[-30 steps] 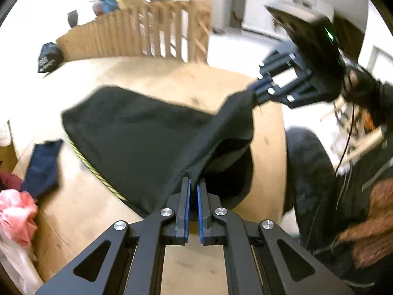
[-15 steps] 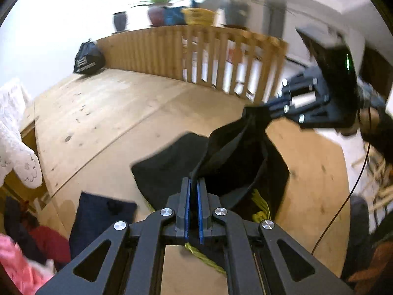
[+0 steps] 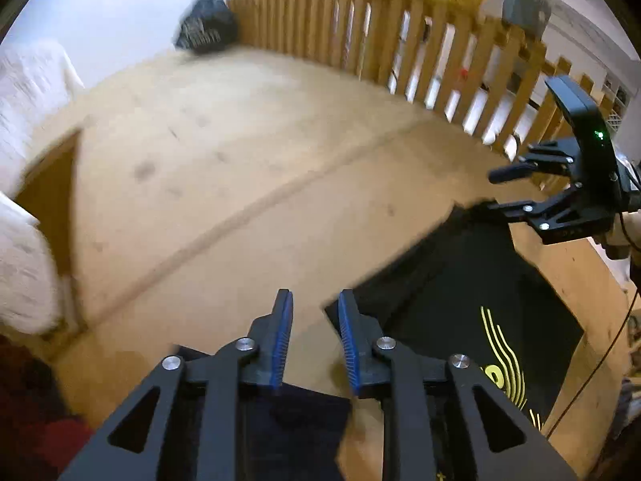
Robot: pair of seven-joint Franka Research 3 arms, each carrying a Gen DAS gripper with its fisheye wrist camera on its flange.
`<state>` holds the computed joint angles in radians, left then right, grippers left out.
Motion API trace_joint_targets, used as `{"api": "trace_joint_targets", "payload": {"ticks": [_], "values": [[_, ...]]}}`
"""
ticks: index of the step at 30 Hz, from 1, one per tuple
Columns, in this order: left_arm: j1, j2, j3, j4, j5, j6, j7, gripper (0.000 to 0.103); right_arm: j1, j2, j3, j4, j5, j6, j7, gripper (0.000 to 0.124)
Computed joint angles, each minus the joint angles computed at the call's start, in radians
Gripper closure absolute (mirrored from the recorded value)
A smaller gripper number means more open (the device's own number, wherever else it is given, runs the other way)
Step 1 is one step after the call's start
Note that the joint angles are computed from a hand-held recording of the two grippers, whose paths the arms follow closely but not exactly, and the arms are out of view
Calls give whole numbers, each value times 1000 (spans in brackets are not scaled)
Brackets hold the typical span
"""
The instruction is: Fold clothes
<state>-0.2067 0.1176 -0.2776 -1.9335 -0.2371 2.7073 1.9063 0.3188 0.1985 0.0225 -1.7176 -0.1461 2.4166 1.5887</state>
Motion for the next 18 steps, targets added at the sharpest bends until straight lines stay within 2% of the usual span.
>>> {"api": "trace_joint_targets", "payload": {"ticks": [2,3,4,6,8,10,12,15,17,18], "values": [[-1,-63,-3,-48,-6,37,35,79,3,-91,6,-106,-11,77,-2,71],[-5,-103,-11,-82,-78,36,103,79,1,-137,17,-162,4,104,-29,71],[-19,-128,-8,-102,-146,14,161,77,-1,-180,30,-216,37,120,-75,71],[-54,-151,3,-130,-181,-51,233,72,-1,-237,50,-293,28,133,-92,71],[-87,-141,6,-141,-207,-106,282,74,-1,-244,61,-321,78,118,-125,71],[-111,-122,1,-145,-227,-160,323,72,1,-240,66,-336,148,94,-168,71],[-125,-45,-7,-90,-130,-148,254,72,1,-212,70,-327,172,77,-183,71],[-116,59,-18,-1,-67,-117,195,72,1,-167,68,-305,174,71,-195,71],[-160,113,51,35,159,-79,13,73,0,-134,60,-277,141,48,-173,71],[-149,126,53,44,216,-68,-54,77,1,-119,54,-265,117,31,-152,71]]}}
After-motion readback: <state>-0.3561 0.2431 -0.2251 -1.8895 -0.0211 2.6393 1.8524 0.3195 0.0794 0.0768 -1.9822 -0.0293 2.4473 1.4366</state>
